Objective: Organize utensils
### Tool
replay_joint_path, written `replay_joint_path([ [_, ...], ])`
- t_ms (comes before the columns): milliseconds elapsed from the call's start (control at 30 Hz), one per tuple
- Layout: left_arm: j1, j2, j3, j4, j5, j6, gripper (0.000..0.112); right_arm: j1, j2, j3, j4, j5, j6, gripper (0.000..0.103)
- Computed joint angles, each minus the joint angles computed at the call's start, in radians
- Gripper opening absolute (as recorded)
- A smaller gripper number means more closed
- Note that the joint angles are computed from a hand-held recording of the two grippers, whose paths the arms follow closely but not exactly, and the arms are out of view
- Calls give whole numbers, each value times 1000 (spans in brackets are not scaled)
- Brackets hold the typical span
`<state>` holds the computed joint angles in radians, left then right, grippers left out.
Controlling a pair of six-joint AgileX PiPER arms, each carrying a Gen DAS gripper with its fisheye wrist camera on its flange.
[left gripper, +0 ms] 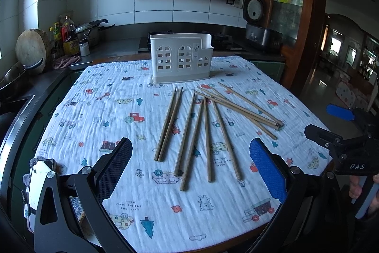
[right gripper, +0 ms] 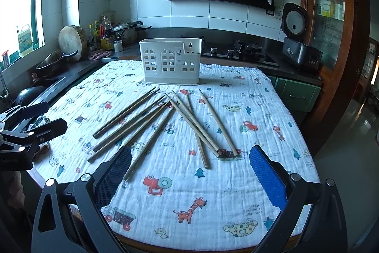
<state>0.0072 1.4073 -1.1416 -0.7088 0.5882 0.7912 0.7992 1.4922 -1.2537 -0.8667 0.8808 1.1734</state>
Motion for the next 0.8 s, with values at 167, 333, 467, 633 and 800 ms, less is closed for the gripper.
replay_joint_path([
  [167,-3,3,-6,8,1,-9,98,-10,6,-6,10,-13,-19,97],
  [333,-13,10,-12,16,-9,-14,98,-14,4,0,9,-27,-19,97],
  [467,-18,15,-18,28,-8,-28,98,-23,4,5,15,-38,-22,97],
  [633,-22,23,-28,37,-9,-37,98,-31,7,4,18,-50,-31,97],
  [800,-22,34,-37,46,-13,-46,98,-47,4,11,21,-73,-61,96],
])
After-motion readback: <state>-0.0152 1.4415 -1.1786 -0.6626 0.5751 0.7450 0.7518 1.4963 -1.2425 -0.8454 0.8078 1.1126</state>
